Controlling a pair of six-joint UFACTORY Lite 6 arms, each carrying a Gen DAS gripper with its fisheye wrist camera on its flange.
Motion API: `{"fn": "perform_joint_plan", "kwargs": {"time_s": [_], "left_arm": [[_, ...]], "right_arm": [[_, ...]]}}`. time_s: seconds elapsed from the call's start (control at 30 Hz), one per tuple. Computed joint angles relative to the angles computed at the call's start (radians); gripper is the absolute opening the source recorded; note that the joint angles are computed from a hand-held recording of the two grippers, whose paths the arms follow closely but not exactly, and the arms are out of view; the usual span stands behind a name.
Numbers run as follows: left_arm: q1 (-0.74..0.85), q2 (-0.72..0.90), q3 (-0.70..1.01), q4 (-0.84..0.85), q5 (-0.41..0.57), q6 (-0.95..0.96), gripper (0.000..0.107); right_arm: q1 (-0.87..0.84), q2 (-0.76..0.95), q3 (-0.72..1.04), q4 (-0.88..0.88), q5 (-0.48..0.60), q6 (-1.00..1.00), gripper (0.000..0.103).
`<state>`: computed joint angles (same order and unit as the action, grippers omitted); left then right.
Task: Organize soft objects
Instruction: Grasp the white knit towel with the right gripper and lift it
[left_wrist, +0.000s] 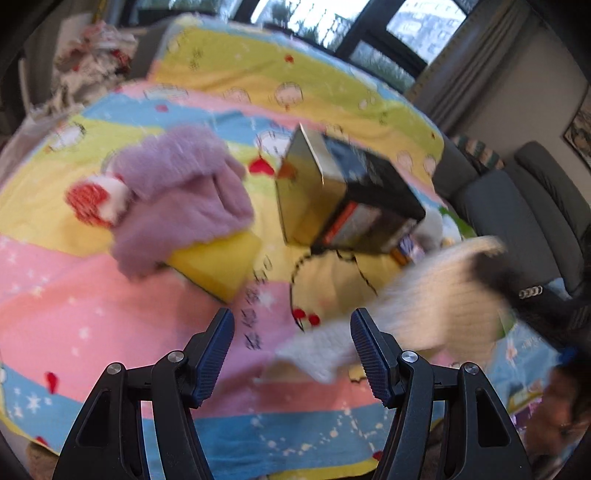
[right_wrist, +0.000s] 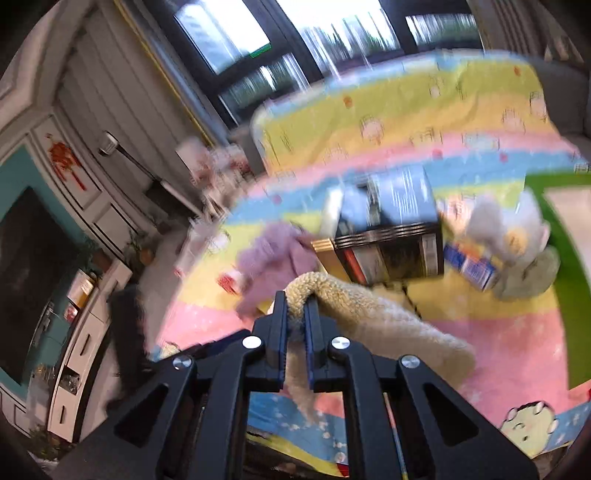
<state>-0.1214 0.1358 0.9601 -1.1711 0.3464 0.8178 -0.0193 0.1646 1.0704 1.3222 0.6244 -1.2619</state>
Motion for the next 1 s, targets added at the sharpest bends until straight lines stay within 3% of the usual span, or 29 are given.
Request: {"fn": "perform_joint_plan", "kwargs": {"time_s": [0.23,0.27,0.33,0.37,0.4,0.47,0.57,0.73,0.83,0.9,1.0], "left_arm": [[-0.053,0.109,0.062,-0.004,0.053,0.005,0.066],[-0.068,0.121,0.07,-0.01,0.055,0.011,0.066],[-0.097,0.141,0.084,-0.008,0.049,0.011,0.066],[-0.109,0.152,0.092,-0.012,0.044,0.016,0.066],[-0.123,0.161,0.098,-0.01,0.036,0.016,0.066],[-0.14,0.185,0.115,-0.011,0.021,0.011,0.066],[-0.15,0.213,0.134,-0.074,0.026,0.07,0.066],[-0.213,0.256,0.174,-0.104,-0.025,0.1,0.066],[-0.25,0.272,0.192,-0.142,-0.063,0.133,0.064],[-0.276,0.288,0.214,-0.15,-0.095,0.144,0.047],[-0.302,0.325,0.272,-0.068,-0.098,0.06,0.044]], "right_arm": [[0.025,0.306,0.156,-0.263,-0.123,0.268,0.015],[0.013,0.308,0.152,-0.271,-0.124,0.277,0.021],[-0.022,0.289,0.141,-0.27,-0.106,0.267,0.046],[-0.039,0.272,0.13,-0.249,-0.095,0.241,0.067],[-0.055,0.252,0.109,-0.204,-0.094,0.19,0.077],[-0.085,0.205,0.074,-0.14,-0.099,0.116,0.08],[-0.105,0.26,0.126,-0.193,-0.105,0.174,0.089],[-0.081,0.42,0.267,-0.321,-0.112,0.339,0.089],[-0.065,0.45,0.269,-0.249,-0.125,0.269,0.085],[-0.07,0.459,0.275,-0.22,-0.102,0.243,0.049],[-0.086,0.489,0.298,-0.195,-0.058,0.219,0.032]]}}
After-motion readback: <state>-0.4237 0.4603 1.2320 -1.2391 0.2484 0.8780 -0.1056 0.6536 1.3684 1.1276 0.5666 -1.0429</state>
